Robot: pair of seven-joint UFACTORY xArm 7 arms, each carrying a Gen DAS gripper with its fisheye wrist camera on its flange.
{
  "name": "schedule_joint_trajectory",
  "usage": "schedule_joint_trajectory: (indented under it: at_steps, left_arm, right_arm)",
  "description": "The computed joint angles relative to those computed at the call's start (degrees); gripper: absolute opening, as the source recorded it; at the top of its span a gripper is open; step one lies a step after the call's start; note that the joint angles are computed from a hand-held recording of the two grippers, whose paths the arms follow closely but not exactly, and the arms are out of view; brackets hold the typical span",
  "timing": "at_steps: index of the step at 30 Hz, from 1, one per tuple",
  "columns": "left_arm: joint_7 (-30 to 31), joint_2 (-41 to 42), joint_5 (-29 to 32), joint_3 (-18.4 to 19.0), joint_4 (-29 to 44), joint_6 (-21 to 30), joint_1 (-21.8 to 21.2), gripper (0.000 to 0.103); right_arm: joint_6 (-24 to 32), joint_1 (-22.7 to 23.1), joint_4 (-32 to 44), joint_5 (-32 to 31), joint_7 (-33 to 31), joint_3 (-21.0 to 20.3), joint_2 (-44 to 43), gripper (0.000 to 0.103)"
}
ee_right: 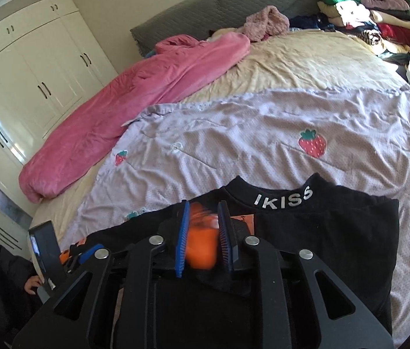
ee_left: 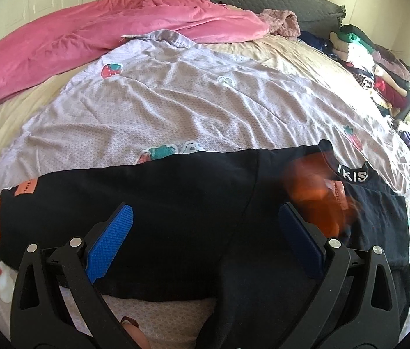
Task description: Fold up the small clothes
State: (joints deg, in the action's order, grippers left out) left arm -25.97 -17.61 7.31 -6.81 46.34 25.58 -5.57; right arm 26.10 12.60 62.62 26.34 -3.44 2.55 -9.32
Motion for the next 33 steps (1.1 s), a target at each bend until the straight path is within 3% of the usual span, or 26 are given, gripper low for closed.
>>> schedule_joint_trajectory:
  at_steps: [3, 8, 11, 15, 20, 23, 24, 26, 33]
  left_arm:
    - [6.3, 0.1, -9.0, 4.1, -0.6, -1.1, -4.2, 0.094]
    - [18.4, -0.1, -25.0, 9.0, -1.8, -4.2, -10.2, 0.091]
    - [23.3, 1.0, -31.4, 9.6, -0.9, -3.0, -12.0, 0.073]
    - [26.0, 4.1, -34.4, 7.9, 1.1, -2.1, -11.6, 0.059]
    - [36.8, 8.4, -51.2, 9.3, 4.5, 1.9, -13.7, 0.058]
    - [35.0, 9.6, -49.4, 5.7, 4.7, -1.8, -11.7, 0.056]
    - [34.3, 9.9, -48.0, 4.8, 4.8, -2.7, -11.2, 0.03]
    - [28.3, 10.4, -40.1, 1.6, 3.9, -6.4, -8.8, 0.006]
    - [28.0, 5.1, -33.7, 2.5, 0.7, -7.1, -10.2, 0.001]
  right_arm:
    - [-0.8, -0.6, -1.5, -2.1, 0.4, 0.0, -1.5, 0.031]
    - [-1.2, -3.4, -6.4, -10.6, 4.1, 0.3, -5.1, 0.045]
    - [-1.9, -4.8, -10.5, -14.0, 5.3, -0.3, -7.3, 0.049]
    - [-3.0, -6.7, -15.5, -16.9, 6.5, -1.4, -9.9, 0.054]
    - [-2.8, -9.2, -20.6, -18.5, 7.8, -3.2, -13.8, 0.057]
    - [-3.4, -10.9, -24.2, -18.7, 8.8, -4.3, -17.4, 0.058]
    - [-3.6, -11.4, -25.5, -18.8, 9.0, -4.7, -18.7, 0.059]
    - [-3.4, -12.2, -26.6, -19.2, 9.4, -4.9, -19.8, 0.06]
    - [-4.1, -11.7, -27.7, -19.1, 9.7, -5.0, -20.2, 0.06]
